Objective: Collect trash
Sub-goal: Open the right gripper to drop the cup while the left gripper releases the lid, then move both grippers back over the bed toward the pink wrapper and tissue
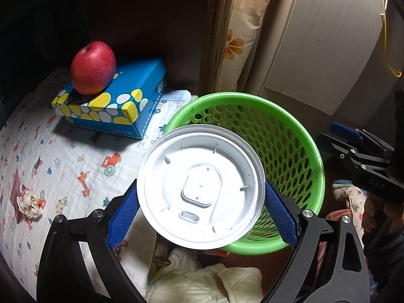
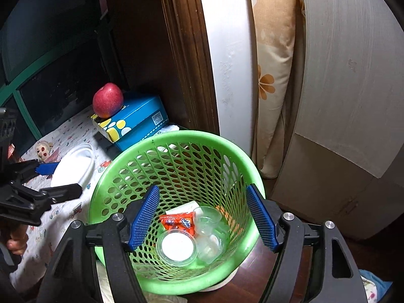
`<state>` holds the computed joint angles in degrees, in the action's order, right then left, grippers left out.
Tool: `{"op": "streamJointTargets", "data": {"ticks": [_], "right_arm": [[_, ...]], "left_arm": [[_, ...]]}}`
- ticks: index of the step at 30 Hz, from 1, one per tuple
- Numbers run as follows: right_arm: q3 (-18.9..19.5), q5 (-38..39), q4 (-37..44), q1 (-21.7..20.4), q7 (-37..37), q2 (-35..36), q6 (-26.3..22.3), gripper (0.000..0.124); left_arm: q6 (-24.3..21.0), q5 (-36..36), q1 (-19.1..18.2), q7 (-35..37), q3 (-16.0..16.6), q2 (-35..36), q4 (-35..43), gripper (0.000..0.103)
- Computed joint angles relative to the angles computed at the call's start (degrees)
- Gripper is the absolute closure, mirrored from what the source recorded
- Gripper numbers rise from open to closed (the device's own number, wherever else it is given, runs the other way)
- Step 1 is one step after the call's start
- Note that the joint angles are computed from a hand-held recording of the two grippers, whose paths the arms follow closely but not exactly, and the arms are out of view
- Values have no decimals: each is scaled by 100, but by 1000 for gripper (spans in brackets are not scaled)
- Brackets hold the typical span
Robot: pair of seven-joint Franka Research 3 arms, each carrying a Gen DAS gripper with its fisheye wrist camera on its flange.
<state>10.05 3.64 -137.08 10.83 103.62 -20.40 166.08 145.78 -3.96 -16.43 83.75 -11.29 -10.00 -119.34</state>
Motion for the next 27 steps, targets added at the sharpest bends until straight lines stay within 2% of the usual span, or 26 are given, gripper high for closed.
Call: {"op": "streamJointTargets", "data": {"ticks": [6, 14, 20, 27], "right_arm": [[-104, 158, -65, 88, -98, -62, 39, 55], [-130, 308, -127, 87, -174, -106, 63, 55], [-141, 410, -161, 124, -194, -149, 60, 55], [-123, 506, -124, 240, -276, -149, 105, 55]], "left_arm": [[-125, 5, -36, 25, -89, 305, 281, 10], [-161, -342, -42, 194, -113, 454, 356, 8], [-20, -432, -33, 232, -104, 319, 215, 7], [134, -227, 43, -75, -5, -182, -223, 7]]}}
